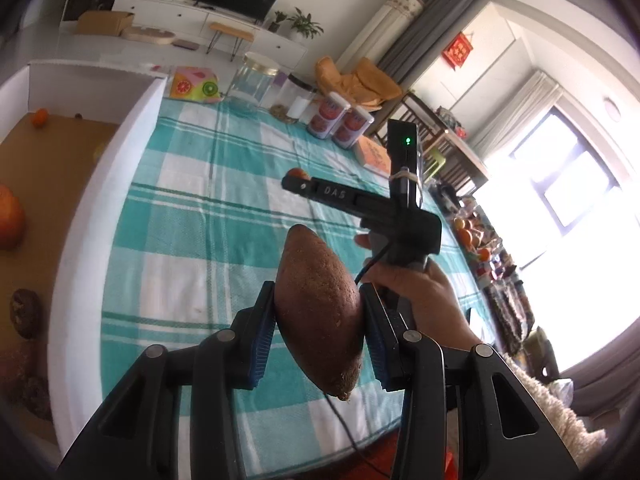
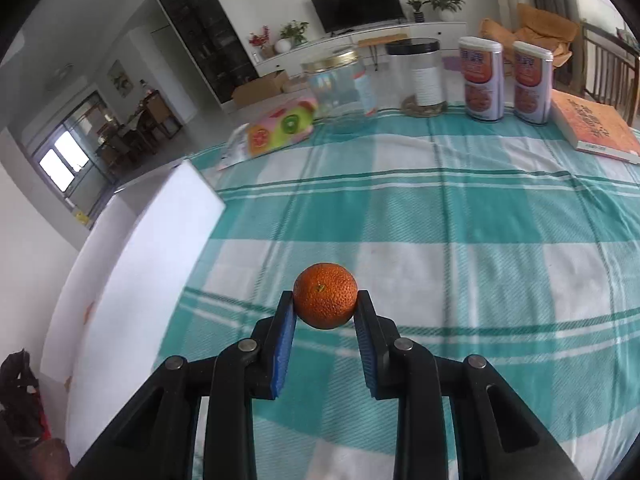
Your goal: Organize fruits
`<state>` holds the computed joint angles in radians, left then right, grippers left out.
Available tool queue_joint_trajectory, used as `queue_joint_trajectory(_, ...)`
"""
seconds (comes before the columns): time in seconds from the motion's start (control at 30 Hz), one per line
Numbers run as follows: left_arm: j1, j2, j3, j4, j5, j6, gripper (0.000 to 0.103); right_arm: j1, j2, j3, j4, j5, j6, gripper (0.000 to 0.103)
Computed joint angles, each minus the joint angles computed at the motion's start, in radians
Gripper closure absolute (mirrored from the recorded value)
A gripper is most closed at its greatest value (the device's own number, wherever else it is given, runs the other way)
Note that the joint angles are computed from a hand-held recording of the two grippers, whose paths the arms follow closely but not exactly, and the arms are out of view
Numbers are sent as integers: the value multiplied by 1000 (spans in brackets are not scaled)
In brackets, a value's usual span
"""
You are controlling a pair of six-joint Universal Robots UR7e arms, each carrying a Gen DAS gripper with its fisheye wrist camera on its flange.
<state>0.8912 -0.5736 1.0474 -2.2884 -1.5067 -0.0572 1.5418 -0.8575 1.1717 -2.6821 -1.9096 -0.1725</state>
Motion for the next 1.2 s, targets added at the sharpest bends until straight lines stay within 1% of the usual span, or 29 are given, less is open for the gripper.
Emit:
queue_joint_trajectory(0.07, 2, -46, 22, -3, -6, -17, 61, 37, 2, 15, 36, 85, 32, 73)
queue_joint_trajectory(0.13, 8, -91, 43, -1, 7, -40, 61, 72, 21, 3, 86, 160, 55, 73)
queue_joint_trajectory(0.2, 15, -130, 65, -9, 55, -56, 61, 114, 52, -22, 140, 194, 47, 73)
queue_joint_trajectory(0.23, 18, -149, 79, -23, 95, -60, 61, 133, 71, -42, 173, 199, 39, 73)
queue_joint_trajectory(0.3, 28, -171, 96, -42, 206, -69, 61, 165, 107, -81, 226, 194, 28, 73)
queue_joint_trajectory(0.37, 44, -174, 94, -43, 311, -78, 61, 187, 135, -107, 258, 171, 21, 73)
queue_joint_trajectory(0.43, 61, -165, 85, -44, 419, -72, 61, 199, 157, -128, 295, 153, 28, 73)
queue_joint_trajectory(0.5, 77, -151, 83, -43, 511, -63, 61, 207, 182, -161, 345, 154, 42, 73)
queue_joint_trajectory(0.6, 101, -131, 73, -31, 573, -67, 60, 222, 221, -206, 407, 150, 41, 72)
queue_joint_trajectory(0.7, 116, -105, 49, 5, 605, -77, 59, 236, 271, -264, 444, 102, 41, 71)
queue_joint_trajectory(0.73, 116, -101, 50, -2, 623, -71, 57, 238, 285, -282, 457, 87, 49, 67)
queue_joint_trajectory(0.77, 114, -107, 60, -13, 640, -59, 48, 238, 293, -291, 456, 74, 60, 62)
queue_joint_trajectory(0.8, 111, -104, 63, -32, 657, -45, 35, 239, 295, -290, 440, 61, 69, 43)
queue_joint_trajectory(0.83, 107, -106, 72, -58, 676, -32, 28, 240, 290, -279, 413, 47, 73, 30)
queue_joint_trajectory(0.87, 102, -111, 87, -98, 697, -15, 21, 243, 282, -266, 383, 30, 71, 29)
queue_joint_trajectory(0.93, 88, -121, 122, -196, 735, 29, 14, 250, 263, -245, 350, -6, 65, 28)
queue_joint_trajectory(0.97, 79, -122, 139, -248, 765, 54, 9, 256, 252, -231, 334, -30, 59, 26)
queue_joint_trajectory(1.0, 69, -120, 153, -309, 799, 89, 6, 265, 241, -217, 315, -60, 48, 16)
queue_joint_trajectory(1.03, 57, -116, 171, -385, 838, 138, 6, 273, 229, -195, 286, -91, 32, 8)
queue_joint_trajectory(1.1, 34, -90, 178, -519, 935, 240, 3, 290, 204, -146, 224, -145, -8, 4)
queue_joint_trajectory(1.13, 26, -78, 171, -549, 972, 261, 3, 298, 194, -126, 200, -164, -24, 4)
queue_joint_trajectory(1.2, 21, -79, 168, -542, 987, 241, 3, 311, 179, -89, 162, -199, -46, 3)
